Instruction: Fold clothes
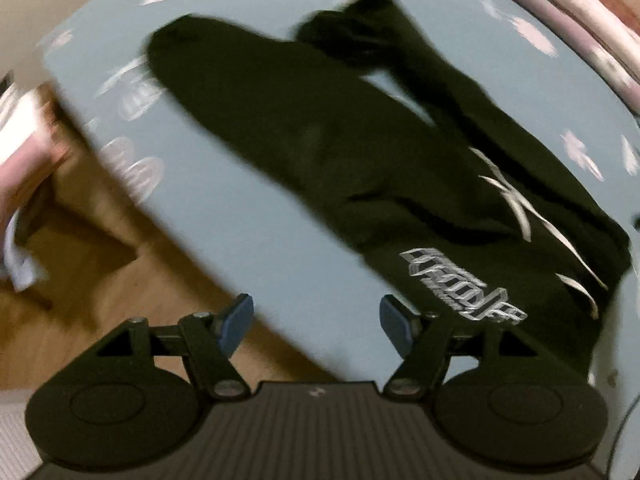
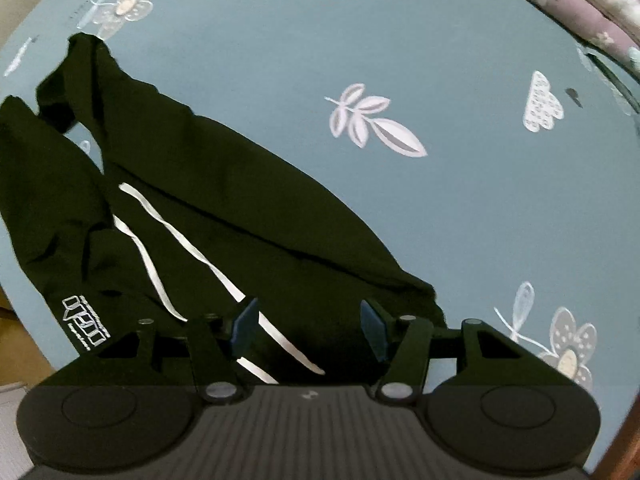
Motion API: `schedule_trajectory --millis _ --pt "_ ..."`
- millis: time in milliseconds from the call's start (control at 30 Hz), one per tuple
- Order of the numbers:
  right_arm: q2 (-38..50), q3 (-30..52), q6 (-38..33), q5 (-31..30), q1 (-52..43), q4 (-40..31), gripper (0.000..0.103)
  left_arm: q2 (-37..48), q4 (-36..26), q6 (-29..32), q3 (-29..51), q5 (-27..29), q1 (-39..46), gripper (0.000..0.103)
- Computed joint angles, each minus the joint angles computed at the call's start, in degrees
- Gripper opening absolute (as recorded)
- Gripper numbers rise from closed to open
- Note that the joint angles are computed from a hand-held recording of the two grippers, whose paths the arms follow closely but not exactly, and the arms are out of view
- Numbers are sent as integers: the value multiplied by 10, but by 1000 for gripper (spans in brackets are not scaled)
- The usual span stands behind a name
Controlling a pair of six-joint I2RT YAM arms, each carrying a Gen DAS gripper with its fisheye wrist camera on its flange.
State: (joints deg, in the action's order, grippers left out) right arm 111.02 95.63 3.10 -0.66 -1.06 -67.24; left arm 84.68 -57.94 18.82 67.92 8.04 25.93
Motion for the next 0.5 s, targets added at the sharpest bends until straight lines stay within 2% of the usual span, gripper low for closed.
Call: schedule_trajectory --millis 133,267,367,500 --pt "-15 -7 10 34 3 -14 62 -37 13 24 -47 44 80 73" --pt "-18 -30 -10 85 11 8 62 -60 54 38 -119 65 118 73" --pt "-15 -45 -13 106 20 25 62 -78 103 9 -175 70 111 73" --pt "-8 -54 -40 105 31 35 62 -88 159 -22 -232 101 85 73"
